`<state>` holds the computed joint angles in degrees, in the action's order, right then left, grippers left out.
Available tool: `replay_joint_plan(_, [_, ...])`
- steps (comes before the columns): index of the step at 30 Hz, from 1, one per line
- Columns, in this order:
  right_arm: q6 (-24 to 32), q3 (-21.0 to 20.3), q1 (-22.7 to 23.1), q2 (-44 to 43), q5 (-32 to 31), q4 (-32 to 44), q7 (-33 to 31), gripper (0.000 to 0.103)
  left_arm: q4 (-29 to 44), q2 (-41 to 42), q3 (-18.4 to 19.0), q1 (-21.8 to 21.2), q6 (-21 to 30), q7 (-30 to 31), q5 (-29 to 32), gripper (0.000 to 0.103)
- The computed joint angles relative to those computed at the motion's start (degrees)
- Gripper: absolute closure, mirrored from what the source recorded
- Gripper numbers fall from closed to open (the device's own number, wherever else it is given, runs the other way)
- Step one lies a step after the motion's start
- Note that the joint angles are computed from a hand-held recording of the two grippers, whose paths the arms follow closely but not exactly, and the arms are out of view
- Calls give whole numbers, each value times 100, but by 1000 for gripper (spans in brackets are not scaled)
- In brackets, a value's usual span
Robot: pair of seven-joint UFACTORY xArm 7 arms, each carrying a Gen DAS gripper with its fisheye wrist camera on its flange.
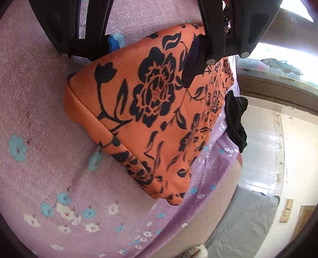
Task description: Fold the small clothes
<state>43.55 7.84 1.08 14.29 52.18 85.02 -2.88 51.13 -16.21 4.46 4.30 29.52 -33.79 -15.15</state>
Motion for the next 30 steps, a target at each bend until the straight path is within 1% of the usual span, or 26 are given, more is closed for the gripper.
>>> replay_joint_plan(1, [-49, 0, -8, 3, 29, -1, -42, 50, -39, -10, 8, -1, -114, -31, -54, 52])
replay_joint_plan(3, [-118, -13, 16, -4, -85, 43, -66, 66, -67, -30, 29, -32, -213, 42, -92, 54])
replay_joint_plan(4, [-228, -29, 54, -38, -200, 12, -37, 73, -124, -63, 24, -34, -336, 43, -108, 63])
replay_joint_plan(5, [-311, -21, 61, -65, -207, -20, -70, 74, -186, -100, -22, 18, -454, -74, -45, 75])
replay_joint_plan(7, [-397, -23, 96, -92, -330, -27, -88, 74, -249, -150, 29, -29, -571, -51, -131, 76])
replay_joint_plan(9, [-444, -35, 159, -88, -574, 9, -16, 74, -216, -134, -9, 9, -508, -132, -31, 76])
replay_joint_plan(10, [-433, -42, 175, -75, -671, 34, 48, 72, -175, -101, -21, 19, -448, -160, 18, 72])
replay_joint_plan(11, [-364, -49, 174, -51, -740, 72, 137, 71, -133, -61, -11, 8, -386, -169, 15, 58])
replay_joint_plan(12, [-275, -63, 170, -9, -809, 126, 280, 71, -92, -9, 37, -50, -353, -107, -89, 50])
replay_joint_plan(13, [-204, -63, 144, 22, -813, 156, 358, 71, -119, -2, 69, -102, -457, -35, -208, 46])
replay_joint_plan(15, [-221, -19, 90, 53, -671, 153, 334, 71, -125, -3, 13, -55, -524, -121, -126, 49])
replay_joint_plan(16, [-260, 5, 74, 50, -616, 139, 261, 71, -136, -10, 4, -49, -567, -130, -109, 60])
replay_joint_plan(17, [-342, 29, 76, 26, -602, 112, 123, 75, -134, -21, -80, 49, -556, -293, 75, 78])
replay_joint_plan(18, [-442, 3, 149, -15, -829, 97, 101, 78, -147, -45, -79, 62, -571, -296, 135, 78])
replay_joint_plan(19, [-563, -31, 255, -66, -1172, 91, 117, 83, -166, -70, -44, 22, -620, -248, 86, 82])
replay_joint_plan(20, [-723, -46, 354, -137, -1476, 53, 88, 85, -182, -99, -49, 22, -668, -257, 105, 84])
replay_joint_plan(23, [-1267, -49, 568, -380, -2083, -160, 27, 87, -174, -209, -167, 98, -779, -340, 402, 86])
replay_joint_plan(24, [-1407, -44, 603, -455, -2161, -230, 38, 87, -180, -266, -190, 105, -833, -365, 467, 86])
replay_joint_plan(26, [-1645, -8, 603, -635, -2039, -405, -62, 88, -186, -403, -182, 65, -859, -317, 525, 86])
replay_joint_plan(28, [-1821, -20, 635, -833, -2031, -578, -128, 88, -242, -625, -164, 25, -731, -297, 536, 86])
replay_joint_plan(30, [-1863, -70, 650, -1100, -2006, -806, -202, 88, -414, -955, -103, -51, -574, -237, 454, 86])
